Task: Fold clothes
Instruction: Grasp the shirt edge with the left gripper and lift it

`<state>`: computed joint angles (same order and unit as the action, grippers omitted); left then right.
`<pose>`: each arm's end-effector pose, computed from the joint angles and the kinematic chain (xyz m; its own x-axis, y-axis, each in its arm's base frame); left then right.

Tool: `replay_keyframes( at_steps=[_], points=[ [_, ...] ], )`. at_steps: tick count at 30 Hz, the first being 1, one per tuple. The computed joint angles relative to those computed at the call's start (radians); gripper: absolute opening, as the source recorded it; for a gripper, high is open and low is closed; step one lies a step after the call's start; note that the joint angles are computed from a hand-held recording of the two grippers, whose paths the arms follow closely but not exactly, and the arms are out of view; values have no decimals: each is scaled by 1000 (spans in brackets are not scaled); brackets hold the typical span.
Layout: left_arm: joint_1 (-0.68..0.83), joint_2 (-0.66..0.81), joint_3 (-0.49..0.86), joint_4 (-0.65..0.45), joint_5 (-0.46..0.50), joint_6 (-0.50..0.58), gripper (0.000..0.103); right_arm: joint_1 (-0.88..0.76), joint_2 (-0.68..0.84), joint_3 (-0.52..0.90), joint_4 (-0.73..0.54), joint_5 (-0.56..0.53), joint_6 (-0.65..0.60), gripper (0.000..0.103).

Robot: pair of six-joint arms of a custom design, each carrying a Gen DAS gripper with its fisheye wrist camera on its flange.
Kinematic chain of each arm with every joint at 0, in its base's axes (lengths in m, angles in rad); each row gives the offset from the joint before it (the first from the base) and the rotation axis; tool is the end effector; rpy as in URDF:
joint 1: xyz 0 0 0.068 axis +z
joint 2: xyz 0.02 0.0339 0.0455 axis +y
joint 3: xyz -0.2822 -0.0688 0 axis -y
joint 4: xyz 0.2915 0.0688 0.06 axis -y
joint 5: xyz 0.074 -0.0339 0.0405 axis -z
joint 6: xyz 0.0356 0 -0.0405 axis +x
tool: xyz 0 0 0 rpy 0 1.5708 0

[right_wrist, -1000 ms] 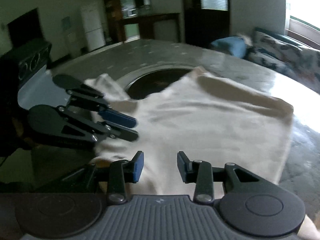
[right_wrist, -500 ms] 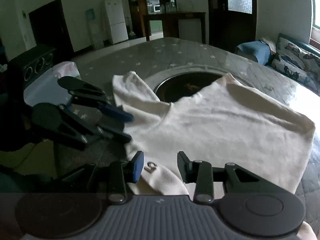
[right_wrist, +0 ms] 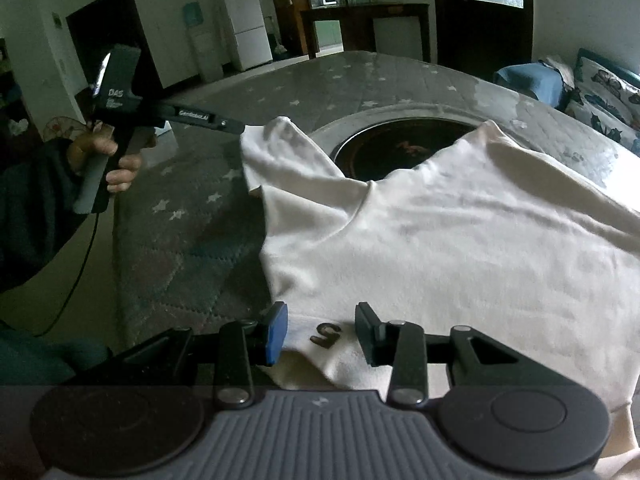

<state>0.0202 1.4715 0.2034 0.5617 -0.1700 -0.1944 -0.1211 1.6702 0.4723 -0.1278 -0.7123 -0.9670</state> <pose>0.2190 0.0104 0.0631 -0.6080 -0.2027 -0.7676 -0.2711 0.9617 -0.0392 0.2357 -0.0052 0.0468 -0.4924 -0.5677 -0.6597 -0.8302 0.5339 0.1602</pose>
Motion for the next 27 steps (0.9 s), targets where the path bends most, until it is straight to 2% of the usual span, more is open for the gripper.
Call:
replay_keyframes(
  at_steps=[3, 5, 7, 10, 12, 19, 23, 27],
  points=[
    [5, 53, 35, 0, 14, -18, 40, -3, 0, -6, 10, -1, 3, 37],
    [14, 75, 49, 2, 40, -25, 30, -6, -2, -8, 13, -10, 9, 38],
    [3, 96, 60, 8, 24, -29, 16, -13, -6, -9, 14, -21, 13, 38],
    [13, 64, 59, -11, 44, -61, 7, -26, -13, -8, 10, -37, 19, 38],
    [2, -10, 52, -38, 68, -90, 7, -34, -15, -7, 11, -42, 22, 37],
    [-196, -280, 72, -158, 78, -135, 6, -92, -7, 1, 18, -76, 42, 38],
    [-351, -302, 124, -153, 86, -155, 6, -140, 1, 7, 23, -91, 48, 38],
    [-491, -256, 177, -94, 100, -159, 6, -187, 15, 17, 33, -102, 63, 38]
  ],
)
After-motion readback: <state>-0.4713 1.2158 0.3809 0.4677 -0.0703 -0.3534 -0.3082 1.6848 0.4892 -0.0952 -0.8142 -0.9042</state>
